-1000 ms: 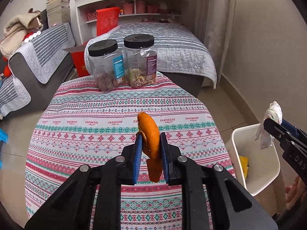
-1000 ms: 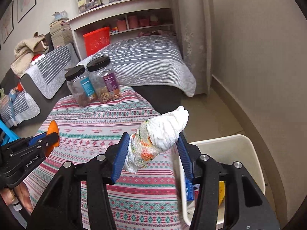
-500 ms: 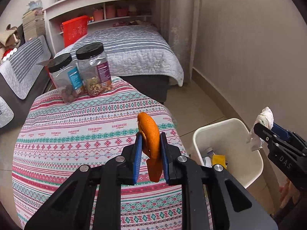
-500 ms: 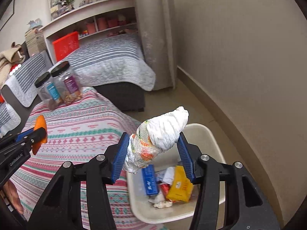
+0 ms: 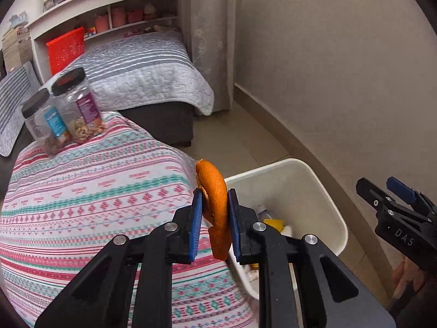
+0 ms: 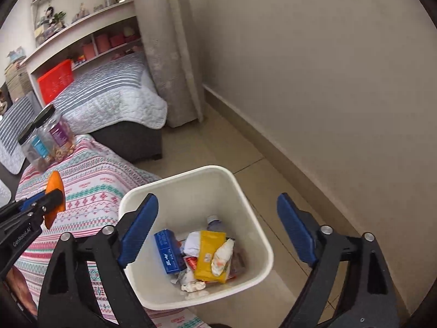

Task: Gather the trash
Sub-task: 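Release the wrapper into the bin with the right gripper while the left drops the peel in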

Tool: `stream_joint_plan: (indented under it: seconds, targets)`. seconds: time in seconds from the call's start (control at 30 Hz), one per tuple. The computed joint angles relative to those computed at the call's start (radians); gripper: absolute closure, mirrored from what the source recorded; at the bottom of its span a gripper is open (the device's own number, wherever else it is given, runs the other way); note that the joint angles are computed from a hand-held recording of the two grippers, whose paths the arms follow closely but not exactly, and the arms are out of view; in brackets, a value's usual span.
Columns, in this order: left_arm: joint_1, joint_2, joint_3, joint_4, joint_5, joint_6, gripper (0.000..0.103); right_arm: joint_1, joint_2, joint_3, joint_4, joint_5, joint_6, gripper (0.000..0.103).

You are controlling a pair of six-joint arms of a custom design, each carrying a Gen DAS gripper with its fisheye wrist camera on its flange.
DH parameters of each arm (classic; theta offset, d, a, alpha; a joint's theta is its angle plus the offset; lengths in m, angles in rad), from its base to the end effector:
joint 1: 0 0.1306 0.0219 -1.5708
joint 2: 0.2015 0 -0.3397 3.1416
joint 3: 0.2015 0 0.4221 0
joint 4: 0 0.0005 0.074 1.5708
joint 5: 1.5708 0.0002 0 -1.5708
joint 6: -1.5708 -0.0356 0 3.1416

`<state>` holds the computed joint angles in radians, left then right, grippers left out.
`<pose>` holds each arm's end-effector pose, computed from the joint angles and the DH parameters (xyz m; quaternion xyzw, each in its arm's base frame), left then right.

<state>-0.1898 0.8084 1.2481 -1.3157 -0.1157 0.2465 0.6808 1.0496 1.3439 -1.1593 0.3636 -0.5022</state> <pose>0.2884 -0.0517 0.5138 -0.0463 0.9378 -0.0205 0.3436 0.3102 0.2343 0.4938 -0.0201 0.9248 0.0487 0.3768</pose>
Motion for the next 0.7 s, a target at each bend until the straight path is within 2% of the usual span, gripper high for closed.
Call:
stream_joint_plan:
  seconds: [0.13,0.3,0.43,0.57,0.63,0.7]
  targets:
    - [-0.062,0.020,-0.006,0.017,-0.013,0.022,0.084,-0.015,-0.033,-0.027,-0.009,0.037,-0.021,0.012]
    - [-0.122,0.038,-0.014,0.035,-0.016,0.033,0.081,-0.008,-0.084,-0.063,-0.022,0.131,-0.055,0.007]
    - [-0.164,0.042,-0.019,0.045,0.000,0.020,0.080,0.003,-0.130,-0.087,-0.031,0.212,-0.095,0.007]
    - [-0.193,0.023,-0.026,0.061,-0.010,0.015,0.064,0.030,-0.163,-0.093,-0.032,0.273,-0.146,0.007]
    - [-0.196,0.008,-0.020,0.063,-0.030,0.011,0.060,0.046,-0.169,-0.090,-0.016,0.286,-0.155,0.007]
    - [-0.193,-0.011,-0.014,0.068,-0.050,0.000,0.047,0.082,-0.167,-0.079,-0.005,0.327,-0.167,0.007]
